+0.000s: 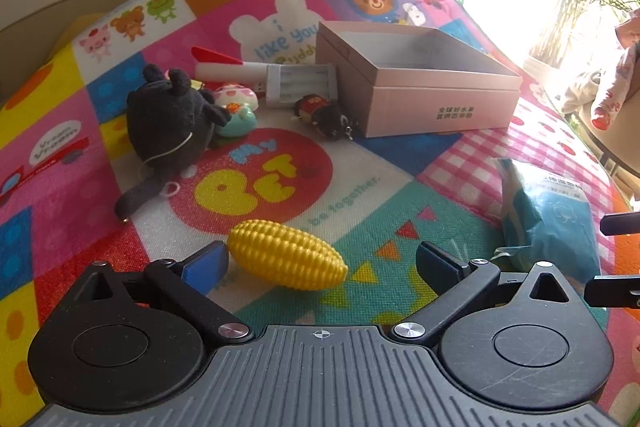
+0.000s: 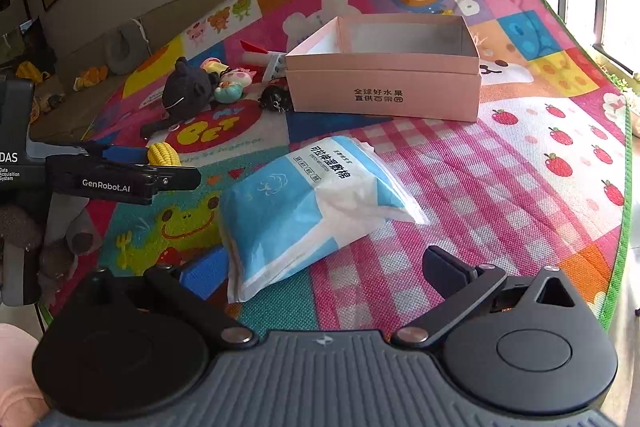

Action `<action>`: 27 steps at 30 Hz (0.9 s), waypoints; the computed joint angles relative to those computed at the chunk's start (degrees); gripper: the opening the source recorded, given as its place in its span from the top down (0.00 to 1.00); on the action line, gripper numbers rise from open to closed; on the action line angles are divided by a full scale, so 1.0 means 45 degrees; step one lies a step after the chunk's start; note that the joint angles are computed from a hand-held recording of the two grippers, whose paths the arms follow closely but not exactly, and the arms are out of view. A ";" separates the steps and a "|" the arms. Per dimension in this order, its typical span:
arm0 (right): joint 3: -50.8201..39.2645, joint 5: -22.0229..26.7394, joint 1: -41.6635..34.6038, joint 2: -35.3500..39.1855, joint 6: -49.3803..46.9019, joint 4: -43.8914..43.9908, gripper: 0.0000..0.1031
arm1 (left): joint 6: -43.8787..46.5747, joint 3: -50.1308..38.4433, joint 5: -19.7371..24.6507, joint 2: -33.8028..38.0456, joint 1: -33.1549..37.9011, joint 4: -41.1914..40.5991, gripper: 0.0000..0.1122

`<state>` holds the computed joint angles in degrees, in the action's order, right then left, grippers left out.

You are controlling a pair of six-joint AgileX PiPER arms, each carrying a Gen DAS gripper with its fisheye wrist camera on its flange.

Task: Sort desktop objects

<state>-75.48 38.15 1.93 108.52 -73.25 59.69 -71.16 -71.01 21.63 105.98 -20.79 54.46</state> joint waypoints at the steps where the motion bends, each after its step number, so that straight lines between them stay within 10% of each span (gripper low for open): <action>1: 0.0118 -0.0162 0.0040 -0.0062 -0.0200 0.0139 0.00 | 0.0236 0.0060 -0.0172 -0.0046 -0.0011 -0.0173 0.09; 10: 0.0397 -0.3869 0.0643 -0.0001 -0.0592 0.0519 0.00 | 0.1794 0.0659 -0.1121 -0.0560 -0.0321 -0.1251 0.09; 27: 0.0724 -0.2841 0.0575 0.0119 -0.0583 0.0493 0.00 | -0.1440 0.0437 0.0788 -0.0201 -0.1014 0.2268 0.09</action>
<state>-72.22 25.36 4.52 109.06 -75.87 61.91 -77.65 -69.05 25.18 105.08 -25.35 64.67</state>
